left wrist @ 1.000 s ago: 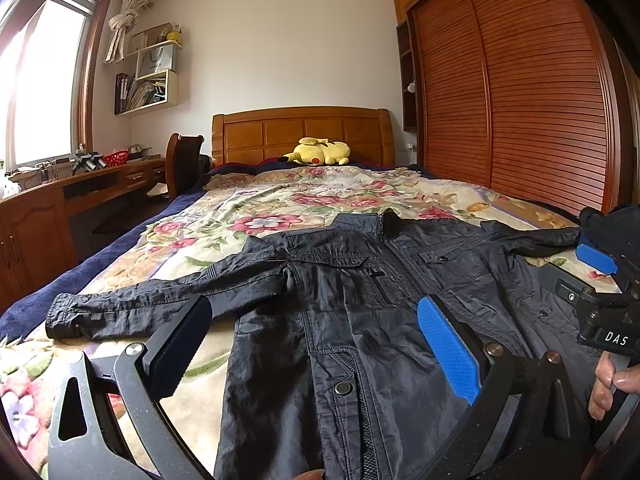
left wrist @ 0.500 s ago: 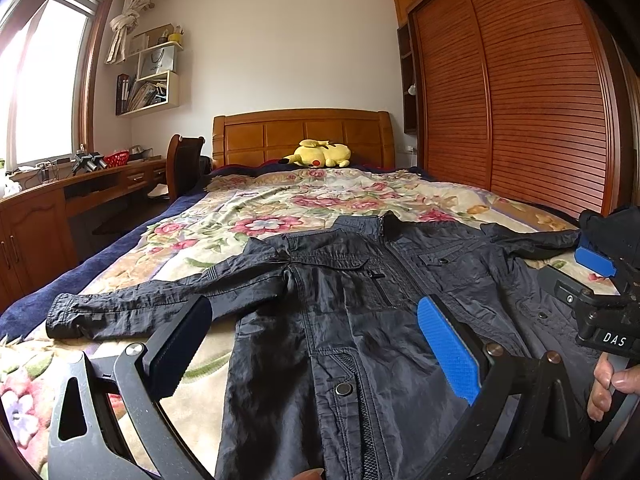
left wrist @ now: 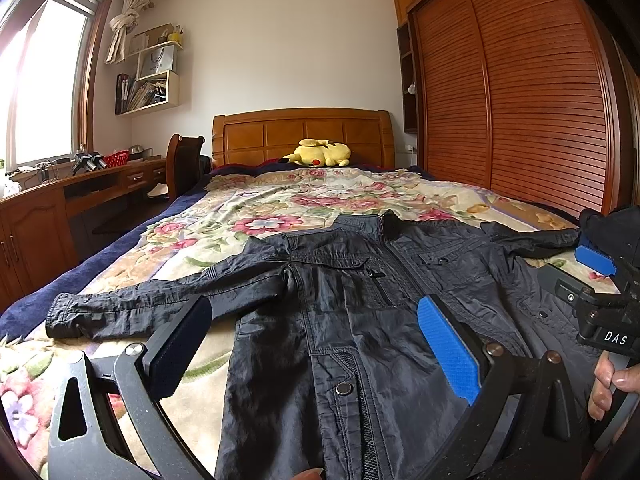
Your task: Fold large clothes
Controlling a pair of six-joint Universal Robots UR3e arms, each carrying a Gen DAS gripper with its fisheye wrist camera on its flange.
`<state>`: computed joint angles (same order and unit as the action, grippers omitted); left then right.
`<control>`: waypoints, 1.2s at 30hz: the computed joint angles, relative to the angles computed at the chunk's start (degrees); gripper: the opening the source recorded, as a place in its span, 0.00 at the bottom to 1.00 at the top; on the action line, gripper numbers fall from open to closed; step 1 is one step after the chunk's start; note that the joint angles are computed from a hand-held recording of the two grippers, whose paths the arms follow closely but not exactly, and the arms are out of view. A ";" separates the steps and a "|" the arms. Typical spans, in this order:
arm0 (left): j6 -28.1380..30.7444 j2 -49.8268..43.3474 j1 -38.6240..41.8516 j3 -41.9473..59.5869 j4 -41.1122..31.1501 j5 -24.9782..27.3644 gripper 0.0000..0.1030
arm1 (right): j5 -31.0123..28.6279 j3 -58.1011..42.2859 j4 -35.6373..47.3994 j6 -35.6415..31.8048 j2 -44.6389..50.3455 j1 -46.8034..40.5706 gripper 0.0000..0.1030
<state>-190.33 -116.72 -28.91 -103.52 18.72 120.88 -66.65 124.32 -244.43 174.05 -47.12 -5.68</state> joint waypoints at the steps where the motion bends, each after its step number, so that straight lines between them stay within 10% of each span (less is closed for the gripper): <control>1: -0.02 -0.07 0.05 -0.03 0.12 -0.07 1.00 | -0.01 -0.03 -0.01 0.04 0.00 0.02 1.00; 36: -0.14 0.03 -0.09 0.76 -1.82 -0.08 1.00 | 0.95 0.52 1.32 -0.88 -1.20 -0.23 1.00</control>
